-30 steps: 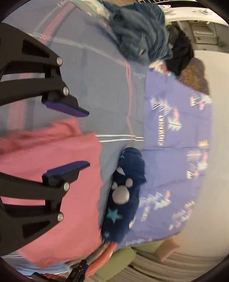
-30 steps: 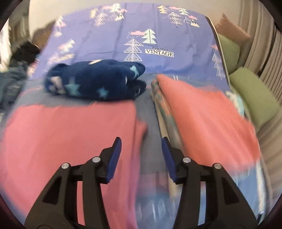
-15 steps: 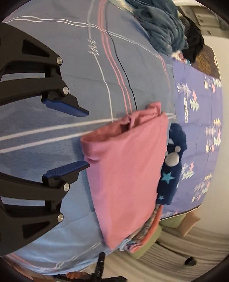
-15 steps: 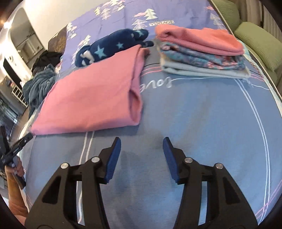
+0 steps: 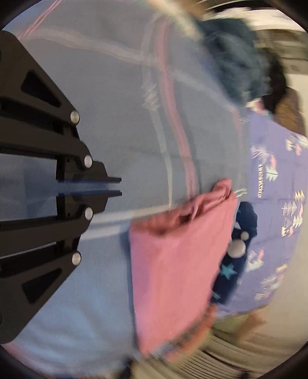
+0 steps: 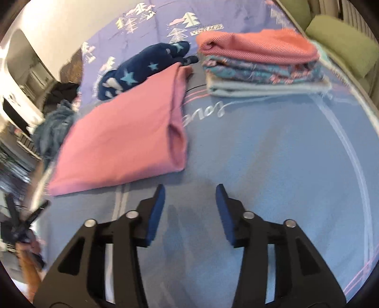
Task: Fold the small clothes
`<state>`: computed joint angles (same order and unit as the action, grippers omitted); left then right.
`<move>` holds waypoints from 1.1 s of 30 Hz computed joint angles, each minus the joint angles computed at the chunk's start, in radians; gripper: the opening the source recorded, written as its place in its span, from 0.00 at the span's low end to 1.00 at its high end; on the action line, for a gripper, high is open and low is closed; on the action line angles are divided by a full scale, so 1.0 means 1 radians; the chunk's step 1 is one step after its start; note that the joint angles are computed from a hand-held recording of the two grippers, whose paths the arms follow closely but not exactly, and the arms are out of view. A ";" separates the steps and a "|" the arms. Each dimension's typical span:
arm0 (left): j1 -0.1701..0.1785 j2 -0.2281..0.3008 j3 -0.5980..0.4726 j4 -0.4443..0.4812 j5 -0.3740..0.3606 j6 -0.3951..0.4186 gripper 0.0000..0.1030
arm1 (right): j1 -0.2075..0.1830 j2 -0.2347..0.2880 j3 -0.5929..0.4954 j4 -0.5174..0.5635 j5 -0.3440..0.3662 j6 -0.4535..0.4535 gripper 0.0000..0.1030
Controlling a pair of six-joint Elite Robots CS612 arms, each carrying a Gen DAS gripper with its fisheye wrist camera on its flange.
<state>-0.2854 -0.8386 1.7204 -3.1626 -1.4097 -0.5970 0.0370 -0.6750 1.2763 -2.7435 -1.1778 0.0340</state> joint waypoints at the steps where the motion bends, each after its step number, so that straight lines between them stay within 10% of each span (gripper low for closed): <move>1: 0.006 0.005 0.005 -0.046 -0.057 -0.026 0.32 | -0.003 -0.003 0.007 0.006 0.032 0.003 0.53; 2: 0.012 0.014 0.006 -0.095 -0.124 -0.062 0.53 | -0.004 -0.004 0.009 0.010 0.054 0.008 0.57; 6: 0.022 0.067 -0.030 -0.231 -0.303 -0.136 0.61 | -0.010 0.009 0.000 0.022 0.157 0.043 0.64; 12: 0.032 0.141 -0.114 -0.318 -0.297 -0.318 0.70 | -0.012 0.073 -0.061 -0.059 0.247 0.230 0.78; 16: 0.031 0.146 -0.141 -0.276 -0.275 -0.304 0.69 | -0.007 0.111 -0.114 -0.100 0.247 0.338 0.78; 19: 0.029 0.147 -0.157 -0.242 -0.253 -0.268 0.63 | 0.009 0.120 -0.143 -0.084 0.197 0.311 0.74; 21: 0.035 0.156 -0.172 -0.235 -0.254 -0.283 0.47 | 0.017 0.125 -0.158 -0.074 0.165 0.290 0.54; 23: 0.052 0.173 -0.186 -0.247 -0.309 -0.328 0.05 | 0.018 0.136 -0.180 -0.037 0.170 0.297 0.13; 26: 0.059 0.178 -0.183 -0.275 -0.336 -0.363 0.05 | -0.003 0.148 -0.187 -0.042 0.284 0.383 0.11; 33: 0.023 0.088 -0.103 -0.344 -0.244 -0.248 0.04 | -0.017 0.069 -0.094 -0.140 0.291 0.367 0.09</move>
